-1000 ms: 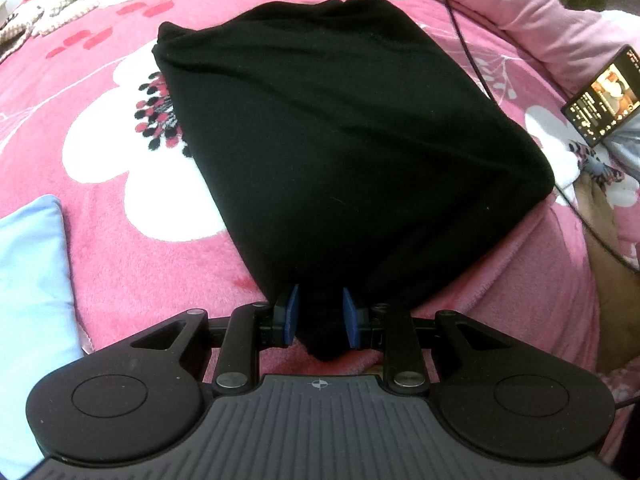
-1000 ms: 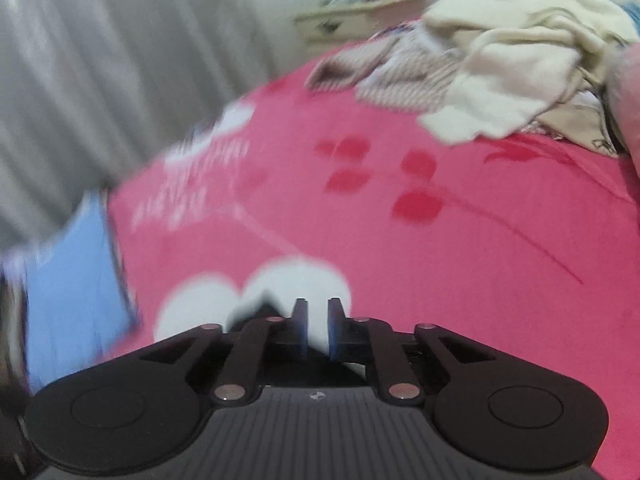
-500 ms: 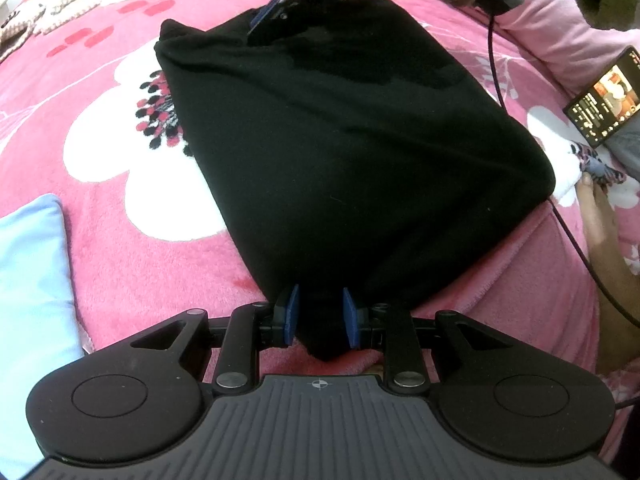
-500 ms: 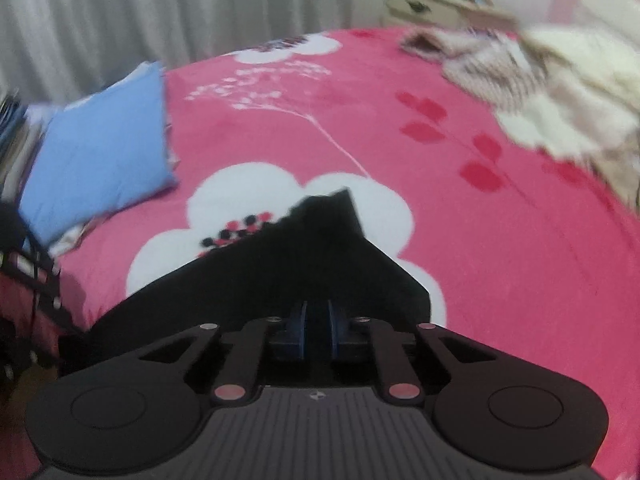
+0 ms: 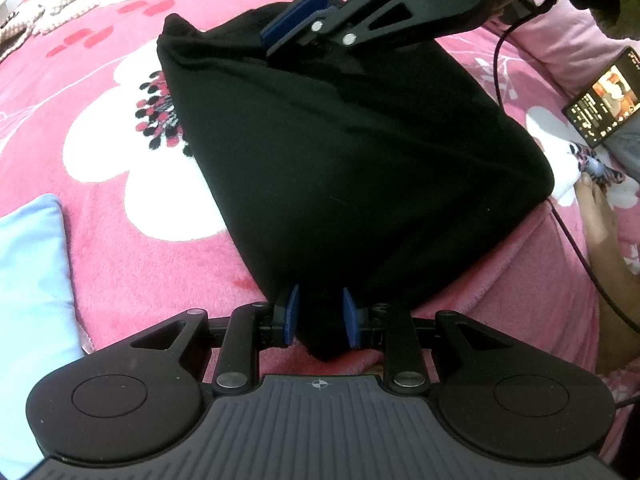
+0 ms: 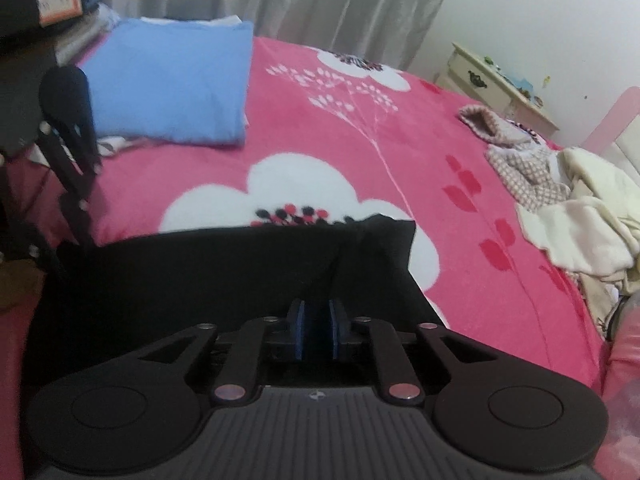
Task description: Fold clothes
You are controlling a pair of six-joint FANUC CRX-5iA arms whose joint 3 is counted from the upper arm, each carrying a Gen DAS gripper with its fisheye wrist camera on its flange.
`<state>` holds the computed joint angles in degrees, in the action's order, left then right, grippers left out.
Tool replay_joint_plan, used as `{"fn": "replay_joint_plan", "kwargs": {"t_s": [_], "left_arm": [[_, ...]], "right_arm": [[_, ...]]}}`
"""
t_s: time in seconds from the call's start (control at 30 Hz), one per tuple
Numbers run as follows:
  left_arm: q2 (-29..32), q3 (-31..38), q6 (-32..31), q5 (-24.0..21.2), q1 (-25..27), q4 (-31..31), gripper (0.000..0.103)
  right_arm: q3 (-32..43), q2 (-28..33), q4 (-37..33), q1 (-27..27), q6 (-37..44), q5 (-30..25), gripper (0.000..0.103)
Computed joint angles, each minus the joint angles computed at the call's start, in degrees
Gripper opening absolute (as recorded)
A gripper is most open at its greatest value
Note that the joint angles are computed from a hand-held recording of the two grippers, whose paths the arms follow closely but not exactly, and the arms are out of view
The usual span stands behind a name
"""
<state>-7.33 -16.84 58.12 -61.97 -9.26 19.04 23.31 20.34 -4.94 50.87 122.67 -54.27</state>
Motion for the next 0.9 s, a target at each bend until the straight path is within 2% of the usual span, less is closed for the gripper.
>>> {"fn": "replay_joint_plan", "kwargs": {"t_s": [0.23,0.33,0.4,0.47,0.63,0.67,0.7,0.77,0.8,0.9], "left_arm": [[-0.11,-0.08,-0.2,-0.04,0.07,0.17,0.024],[-0.03,0.01,-0.11,0.0,0.02,0.06,0.024],[0.08,0.15,-0.02,-0.09,-0.04,-0.01,0.024],[0.17,0.32,0.13,-0.23,-0.11,-0.11,0.024],[0.31,0.65,0.64,-0.38,-0.37,-0.48,0.024],[0.32,0.67,0.68,-0.4,-0.37,-0.48,0.024],[0.33,0.69,0.71,-0.42,-0.36,-0.45,0.024],[0.28,0.59,0.6,-0.38,-0.31,-0.35,0.024],[0.25,0.54,0.52,-0.35,-0.28,-0.29,0.024],[0.15,0.36,0.05,-0.21,-0.26,-0.16,0.024]], "right_arm": [[7.2,2.46,-7.59,-2.54,-2.21,-9.31,0.016],[10.4,4.03,-10.02,-4.86,-9.67,-9.44,0.026],[14.31,6.47,-11.77,-6.67,-15.28,-11.09,0.034],[18.74,9.5,-13.35,-8.13,-19.32,-13.69,0.037],[29.04,16.94,-13.42,-8.17,-21.68,-21.76,0.038],[31.11,18.38,-13.15,-7.87,-21.76,-23.77,0.034],[30.79,18.36,-12.08,-7.13,-19.9,-23.78,0.02],[27.34,16.54,-9.2,-5.35,-15.14,-21.09,0.01],[25.5,15.46,-7.91,-4.64,-13.73,-19.31,0.007],[21.62,13.24,-5.3,-3.66,-13.59,-14.12,0.006]]}}
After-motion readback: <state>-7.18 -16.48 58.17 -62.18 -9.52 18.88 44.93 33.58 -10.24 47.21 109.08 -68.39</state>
